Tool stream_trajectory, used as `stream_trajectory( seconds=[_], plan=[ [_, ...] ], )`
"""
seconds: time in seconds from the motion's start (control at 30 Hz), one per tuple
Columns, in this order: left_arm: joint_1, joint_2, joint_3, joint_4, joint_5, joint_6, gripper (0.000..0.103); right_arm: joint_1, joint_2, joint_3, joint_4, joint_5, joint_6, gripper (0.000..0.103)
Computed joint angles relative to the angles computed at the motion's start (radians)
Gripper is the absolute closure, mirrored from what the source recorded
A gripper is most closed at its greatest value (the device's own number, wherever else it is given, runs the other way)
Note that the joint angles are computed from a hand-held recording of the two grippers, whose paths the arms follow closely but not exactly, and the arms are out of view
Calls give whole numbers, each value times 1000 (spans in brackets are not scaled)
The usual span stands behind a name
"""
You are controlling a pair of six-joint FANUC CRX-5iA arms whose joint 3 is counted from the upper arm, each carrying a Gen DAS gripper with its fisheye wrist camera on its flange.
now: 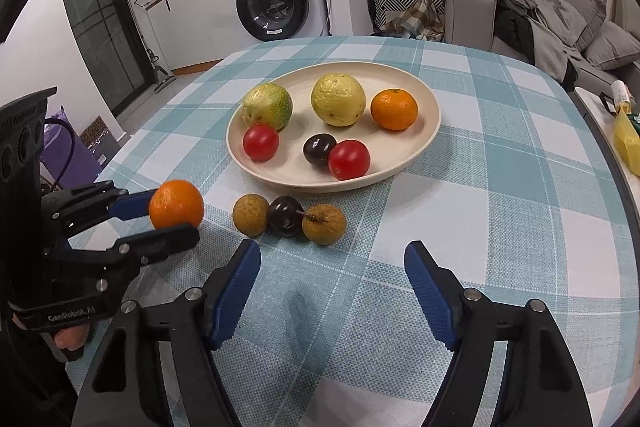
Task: Organize fruits
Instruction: 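Lift the orange with the left tool while the right grasps a small brown fruit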
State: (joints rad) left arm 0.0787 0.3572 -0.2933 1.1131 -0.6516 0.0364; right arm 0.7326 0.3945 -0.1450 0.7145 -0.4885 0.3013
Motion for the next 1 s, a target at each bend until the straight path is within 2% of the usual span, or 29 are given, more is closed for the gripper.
stream_trajectory(
  seconds=[0.3,0.43,0.77,0.93,1.0],
  plan=[
    [-12,7,-10,86,92,3,65,-5,22,23,36,-34,-60,36],
    [-3,19,4,80,86,43,65,-2,40,49,21,-81,-56,40],
    [4,29,18,60,74,76,65,6,74,105,-37,-120,11,47],
    [5,29,18,56,74,77,65,2,76,106,-35,-110,5,53],
    [3,29,16,61,77,73,65,-3,72,103,-48,-91,5,58]
  ],
)
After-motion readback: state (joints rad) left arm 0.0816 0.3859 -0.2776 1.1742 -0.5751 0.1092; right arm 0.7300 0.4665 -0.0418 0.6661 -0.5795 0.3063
